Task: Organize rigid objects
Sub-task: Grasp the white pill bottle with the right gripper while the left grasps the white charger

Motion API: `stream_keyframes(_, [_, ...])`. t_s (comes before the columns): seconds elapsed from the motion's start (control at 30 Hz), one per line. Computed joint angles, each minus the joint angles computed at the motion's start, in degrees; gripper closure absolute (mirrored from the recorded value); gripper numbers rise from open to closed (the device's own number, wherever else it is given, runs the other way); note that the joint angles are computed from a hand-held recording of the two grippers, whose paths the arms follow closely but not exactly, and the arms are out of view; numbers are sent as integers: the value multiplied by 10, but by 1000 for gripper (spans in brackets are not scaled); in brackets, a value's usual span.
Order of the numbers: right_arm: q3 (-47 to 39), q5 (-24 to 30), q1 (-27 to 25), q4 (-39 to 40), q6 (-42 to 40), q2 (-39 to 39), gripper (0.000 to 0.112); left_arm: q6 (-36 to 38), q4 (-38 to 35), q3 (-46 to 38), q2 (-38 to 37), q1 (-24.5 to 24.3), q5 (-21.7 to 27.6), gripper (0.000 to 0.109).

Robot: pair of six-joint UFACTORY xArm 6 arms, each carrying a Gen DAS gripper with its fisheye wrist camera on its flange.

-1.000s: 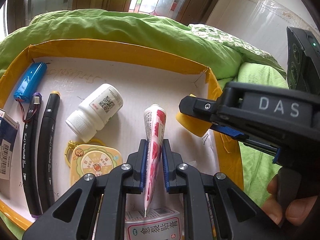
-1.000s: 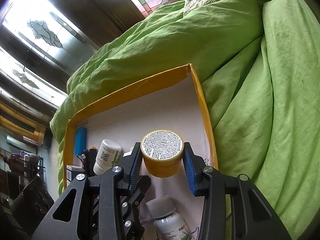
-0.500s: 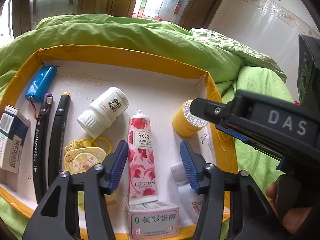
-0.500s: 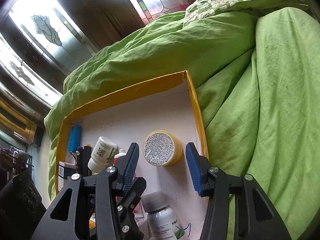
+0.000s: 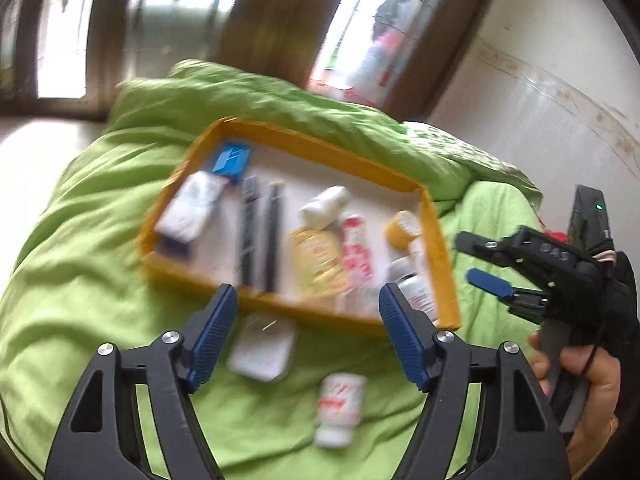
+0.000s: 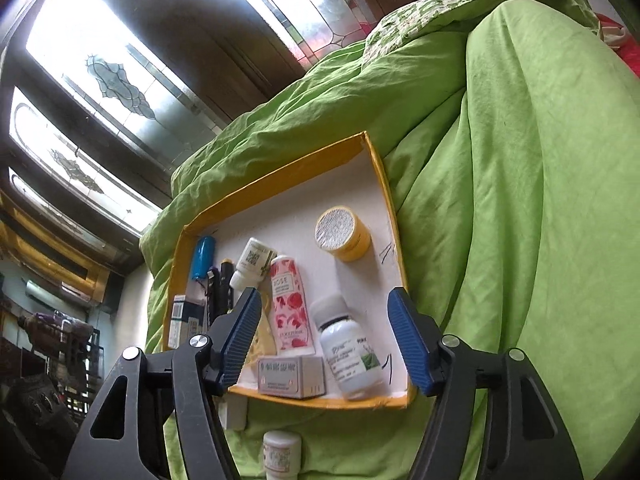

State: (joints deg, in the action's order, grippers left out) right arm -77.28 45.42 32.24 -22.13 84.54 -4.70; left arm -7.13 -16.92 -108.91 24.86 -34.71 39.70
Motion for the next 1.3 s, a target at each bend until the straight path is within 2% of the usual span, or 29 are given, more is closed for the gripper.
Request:
stream_keyframes(0.1, [-2, -6, 18, 17, -11, 2, 51, -47, 32, 118, -68, 17, -26, 36])
stream_keyframes(0.2, [5, -37, 35, 59, -38, 10, 51, -114, 92, 168, -93, 24, -21, 36])
stream_keyframes(0.27, [12, -52, 48, 87, -52, 13, 51, -127, 99, 156, -84, 24, -12, 36])
stream_keyframes(0.4, [13, -35, 76, 109, -75, 22, 51, -145, 183, 156, -82, 14, -12, 36])
stream_keyframes(0.57, [8, -34, 87, 156, -128, 44, 51, -107, 192, 156, -82, 8, 6, 36])
stream_keyframes(0.67, [23, -67, 84, 202, -164, 48, 51, -103, 201, 156, -82, 5, 6, 36])
stream_keyframes(0.8, [25, -76, 82, 222, -180, 52, 51, -100, 197, 150, -77, 6, 10, 36])
stream_keyframes(0.97, [48, -112, 87, 270, -200, 52, 55, -99, 193, 147, -76, 5, 13, 36])
stream_keyframes(1.3, [60, -113, 86, 268, -195, 41, 56, -92, 193, 141, -71, 1, 17, 36])
